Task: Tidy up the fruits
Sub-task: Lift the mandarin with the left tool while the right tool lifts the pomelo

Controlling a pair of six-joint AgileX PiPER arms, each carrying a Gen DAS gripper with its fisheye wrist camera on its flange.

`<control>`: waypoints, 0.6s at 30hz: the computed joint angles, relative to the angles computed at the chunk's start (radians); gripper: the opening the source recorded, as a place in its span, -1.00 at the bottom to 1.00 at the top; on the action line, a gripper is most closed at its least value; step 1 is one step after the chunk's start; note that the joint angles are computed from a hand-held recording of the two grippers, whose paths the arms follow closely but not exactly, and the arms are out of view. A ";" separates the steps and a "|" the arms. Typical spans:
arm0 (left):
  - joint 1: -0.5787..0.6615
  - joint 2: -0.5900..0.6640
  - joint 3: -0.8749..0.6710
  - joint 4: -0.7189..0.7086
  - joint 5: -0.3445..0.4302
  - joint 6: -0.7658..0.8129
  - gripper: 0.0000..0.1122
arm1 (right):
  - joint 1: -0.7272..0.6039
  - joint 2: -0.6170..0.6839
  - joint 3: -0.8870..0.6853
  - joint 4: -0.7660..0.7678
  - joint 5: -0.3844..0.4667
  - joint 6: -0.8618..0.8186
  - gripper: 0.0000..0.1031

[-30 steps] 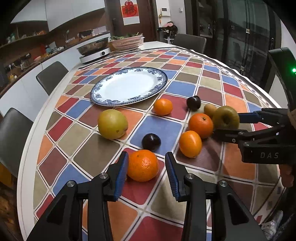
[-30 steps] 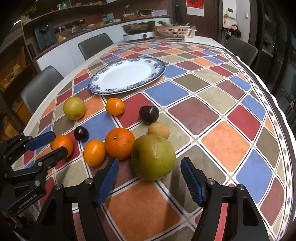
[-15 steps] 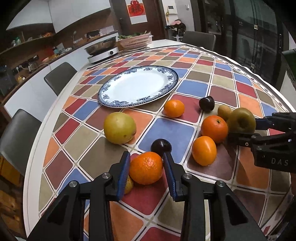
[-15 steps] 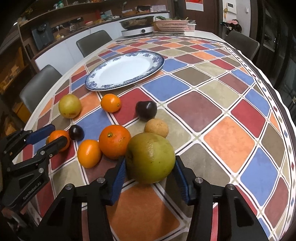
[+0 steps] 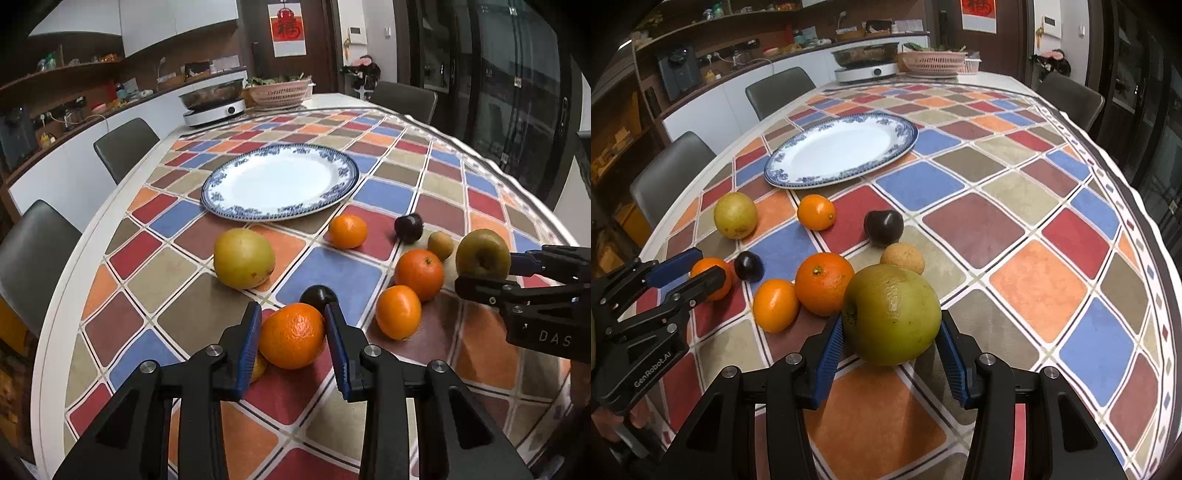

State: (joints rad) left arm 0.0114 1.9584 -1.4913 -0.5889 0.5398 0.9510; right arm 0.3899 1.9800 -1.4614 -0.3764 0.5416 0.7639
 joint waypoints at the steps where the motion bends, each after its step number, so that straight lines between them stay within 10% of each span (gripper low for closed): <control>1: 0.004 -0.012 0.006 -0.024 0.004 0.020 -0.38 | 0.002 -0.008 0.003 -0.006 -0.001 0.004 -0.02; 18: 0.044 -0.062 -0.085 -0.178 0.140 0.084 -0.38 | 0.015 -0.109 -0.013 0.015 -0.058 -0.065 -0.02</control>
State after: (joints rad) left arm 0.0551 1.8963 -1.5762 -0.7673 0.6799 1.0355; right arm 0.4047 1.8712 -1.4741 -0.3618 0.4840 0.6992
